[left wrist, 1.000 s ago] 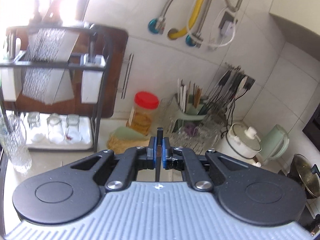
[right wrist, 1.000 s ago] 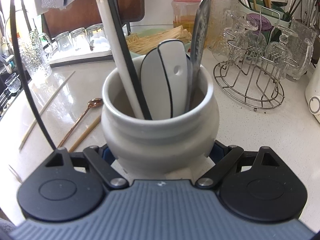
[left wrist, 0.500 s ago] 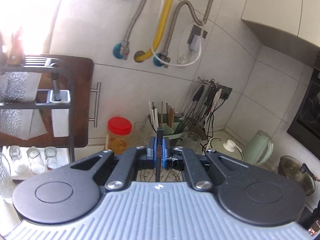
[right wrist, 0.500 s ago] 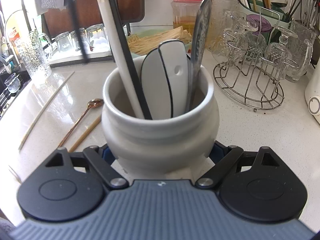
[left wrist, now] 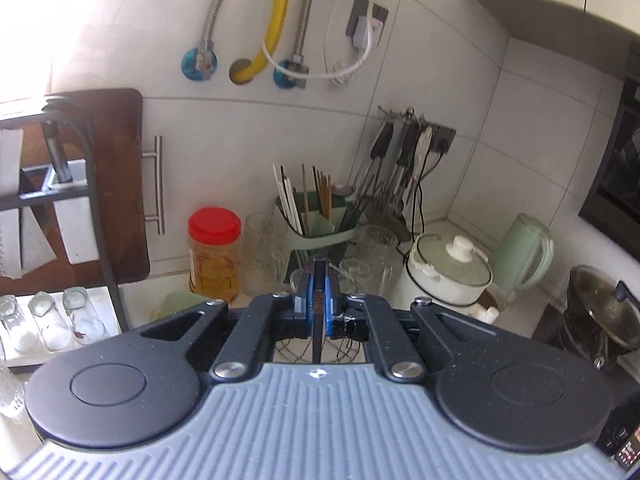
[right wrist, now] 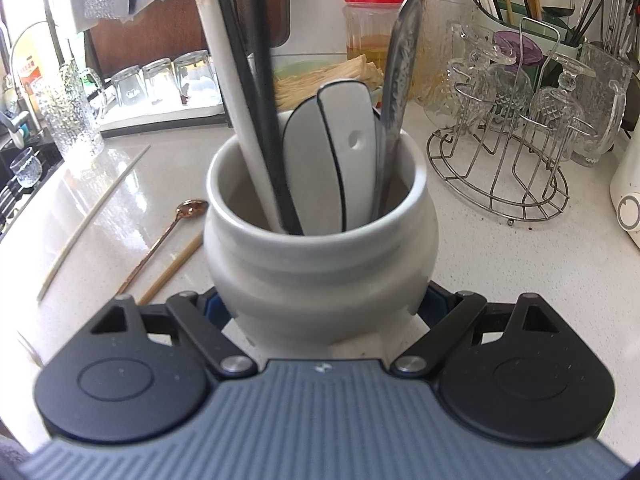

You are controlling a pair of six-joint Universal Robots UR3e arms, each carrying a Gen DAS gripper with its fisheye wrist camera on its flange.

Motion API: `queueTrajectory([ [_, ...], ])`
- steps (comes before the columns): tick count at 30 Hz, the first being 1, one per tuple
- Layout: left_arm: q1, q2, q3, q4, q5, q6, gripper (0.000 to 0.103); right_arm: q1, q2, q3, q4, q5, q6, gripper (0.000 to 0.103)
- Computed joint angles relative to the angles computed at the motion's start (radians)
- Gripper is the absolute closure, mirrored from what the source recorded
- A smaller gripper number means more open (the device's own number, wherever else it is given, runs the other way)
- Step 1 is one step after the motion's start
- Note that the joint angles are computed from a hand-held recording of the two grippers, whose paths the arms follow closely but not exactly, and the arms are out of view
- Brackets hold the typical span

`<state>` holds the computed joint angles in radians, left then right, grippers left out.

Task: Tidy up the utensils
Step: 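Lower the black chopstick into the mug with the left tool, then open the left tool and move it down to the long white chopstick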

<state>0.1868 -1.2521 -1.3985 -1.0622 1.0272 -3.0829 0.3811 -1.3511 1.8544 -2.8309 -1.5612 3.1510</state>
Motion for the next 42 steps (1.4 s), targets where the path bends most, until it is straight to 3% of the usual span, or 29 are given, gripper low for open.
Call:
queueTrajectory([
  [16,-0.149,-0.074,-0.086,-0.033,0.128,0.048,0.097,-0.001,0.002,0.007,-0.017,0.003,-0.003,0.012],
  [30,-0.176,-0.108,-0.036,-0.057,0.18,0.025,0.096,0.001,0.002,0.01,-0.023,0.002,-0.002,0.012],
  [32,-0.176,-0.11,-0.025,-0.063,0.19,0.016,0.091,0.001,0.003,0.008,-0.023,0.002,-0.002,0.012],
  [34,-0.17,-0.1,-0.026,-0.065,0.191,0.011,0.072,0.002,0.004,0.007,-0.023,0.001,-0.002,0.012],
  [36,-0.162,-0.083,-0.033,-0.062,0.194,0.007,0.066,0.001,0.004,0.008,-0.024,0.002,-0.002,0.012],
  [42,-0.097,0.002,-0.074,-0.071,0.164,0.016,0.061,0.003,0.005,0.009,-0.028,0.0,0.002,0.012],
])
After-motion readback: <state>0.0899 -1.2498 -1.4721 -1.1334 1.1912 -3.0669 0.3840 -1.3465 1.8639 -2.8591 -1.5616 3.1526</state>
